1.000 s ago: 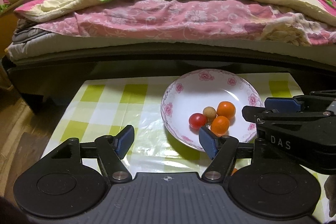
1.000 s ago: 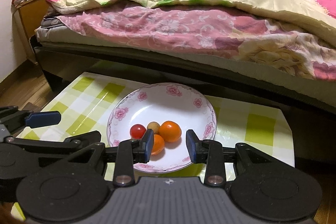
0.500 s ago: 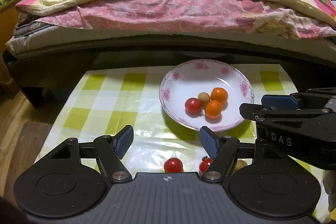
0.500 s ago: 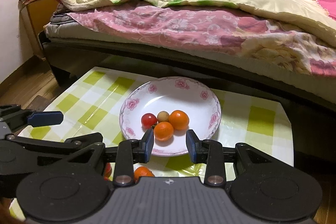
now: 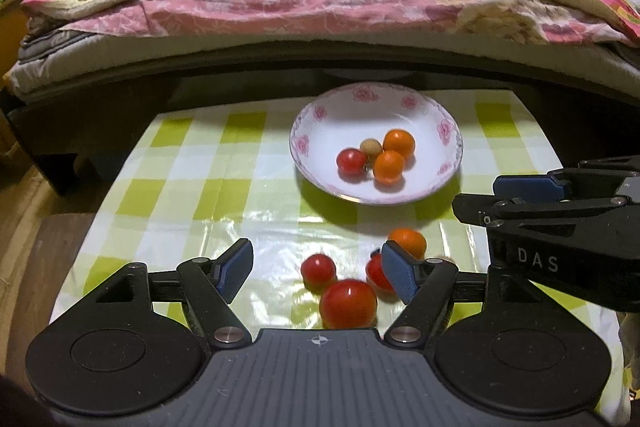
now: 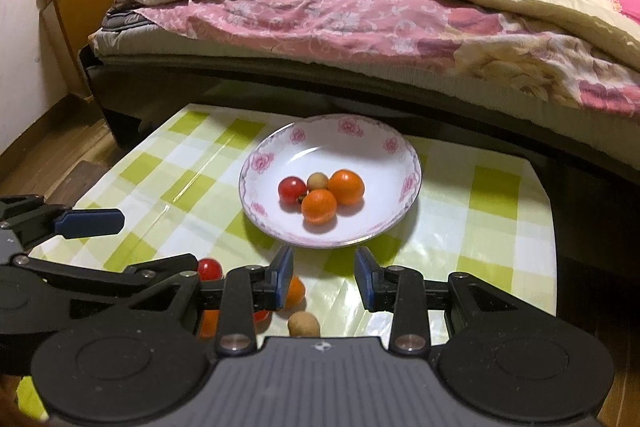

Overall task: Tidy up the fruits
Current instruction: 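Withdraw both open grippers from the plate back toward the remaining fruits, then lower both open grippers toward the brown longans on the cloth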

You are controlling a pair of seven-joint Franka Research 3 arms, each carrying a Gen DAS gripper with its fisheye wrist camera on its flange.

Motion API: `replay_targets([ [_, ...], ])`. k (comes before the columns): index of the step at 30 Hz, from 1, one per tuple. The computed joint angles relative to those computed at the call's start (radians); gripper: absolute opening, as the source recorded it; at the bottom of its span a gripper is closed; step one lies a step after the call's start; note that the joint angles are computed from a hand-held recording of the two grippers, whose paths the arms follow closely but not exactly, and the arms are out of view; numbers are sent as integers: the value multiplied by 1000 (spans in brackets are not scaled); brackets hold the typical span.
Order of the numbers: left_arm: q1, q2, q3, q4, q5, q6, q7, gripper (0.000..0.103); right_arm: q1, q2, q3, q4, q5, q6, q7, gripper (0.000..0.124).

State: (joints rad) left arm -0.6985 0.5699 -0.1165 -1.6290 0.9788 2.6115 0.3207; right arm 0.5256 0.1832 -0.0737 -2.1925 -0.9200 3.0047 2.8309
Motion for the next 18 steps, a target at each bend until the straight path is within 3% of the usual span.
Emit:
replay_targets([
  [5, 7, -13, -13, -36, -17, 10, 18, 82, -8, -10, 20, -24, 51, 10, -48, 41],
  [18, 68, -66, -50, -186, -124, 68, 61, 80, -10, -37, 33, -87, 182, 14, -173, 44],
])
